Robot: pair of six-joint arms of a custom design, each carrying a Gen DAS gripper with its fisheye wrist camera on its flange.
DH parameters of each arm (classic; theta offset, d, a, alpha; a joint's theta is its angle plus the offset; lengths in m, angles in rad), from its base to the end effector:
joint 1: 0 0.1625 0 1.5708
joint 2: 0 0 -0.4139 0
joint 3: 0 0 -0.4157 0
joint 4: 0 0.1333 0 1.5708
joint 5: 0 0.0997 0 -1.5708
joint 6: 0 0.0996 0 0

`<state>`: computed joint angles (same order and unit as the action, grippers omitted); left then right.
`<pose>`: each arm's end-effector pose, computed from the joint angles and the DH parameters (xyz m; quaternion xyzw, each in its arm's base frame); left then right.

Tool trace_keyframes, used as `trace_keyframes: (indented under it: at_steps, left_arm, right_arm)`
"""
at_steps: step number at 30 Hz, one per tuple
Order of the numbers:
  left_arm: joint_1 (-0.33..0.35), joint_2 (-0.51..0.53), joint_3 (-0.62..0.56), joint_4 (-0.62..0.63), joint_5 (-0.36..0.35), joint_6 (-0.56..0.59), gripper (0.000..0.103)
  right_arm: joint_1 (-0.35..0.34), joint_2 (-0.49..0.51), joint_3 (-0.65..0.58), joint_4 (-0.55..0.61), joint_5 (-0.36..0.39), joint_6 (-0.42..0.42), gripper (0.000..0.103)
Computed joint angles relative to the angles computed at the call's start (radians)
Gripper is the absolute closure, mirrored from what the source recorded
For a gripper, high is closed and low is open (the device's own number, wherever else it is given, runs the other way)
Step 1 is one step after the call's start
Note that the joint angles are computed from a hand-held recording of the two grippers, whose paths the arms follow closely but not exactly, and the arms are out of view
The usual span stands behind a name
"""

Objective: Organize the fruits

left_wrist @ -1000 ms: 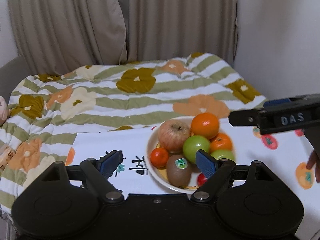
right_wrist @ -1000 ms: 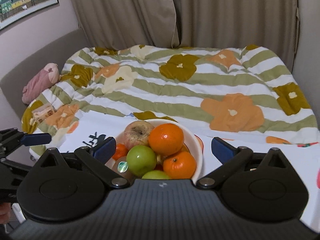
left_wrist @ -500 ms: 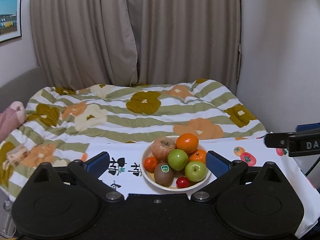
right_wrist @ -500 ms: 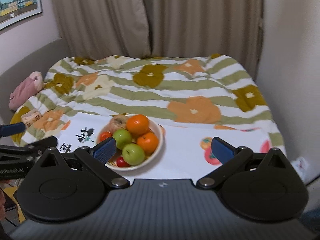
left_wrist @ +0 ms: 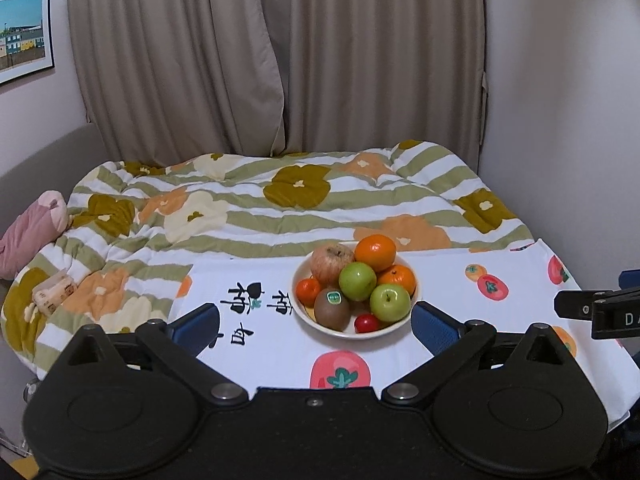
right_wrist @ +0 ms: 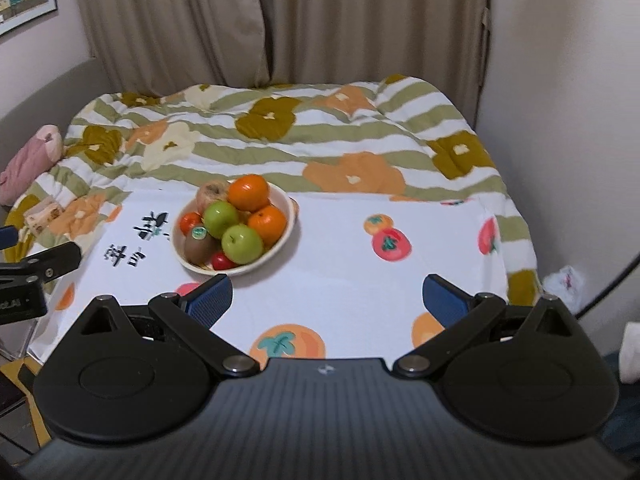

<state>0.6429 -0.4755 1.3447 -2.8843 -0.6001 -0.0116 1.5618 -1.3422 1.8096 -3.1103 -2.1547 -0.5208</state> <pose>-0.4715 -0.6224 0.0265 0.2894 0.8193 -0.3798 0.3175 0.0731 -0.5863 0.4261 0.0662 -0.8337 0.4073 0.3669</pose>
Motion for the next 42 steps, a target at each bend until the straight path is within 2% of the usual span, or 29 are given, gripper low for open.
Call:
trace_keyframes:
  at_steps: [10, 25, 42]
  left_arm:
    - [-0.008, -0.004, 0.017, -0.013, -0.007, 0.01, 0.0]
    - [-0.007, -0.009, 0.017, 0.017, -0.019, -0.009, 0.0]
    - [-0.004, -0.009, 0.012, 0.034, -0.014, -0.021, 0.0]
  right_arm:
    - [-0.005, -0.013, 0.02, -0.006, -0.02, 0.036, 0.0]
    - [-0.001, -0.014, 0.03, -0.03, -0.048, 0.037, 0.0]
    - [-0.004, -0.015, 0.027, -0.023, -0.04, 0.037, 0.0]
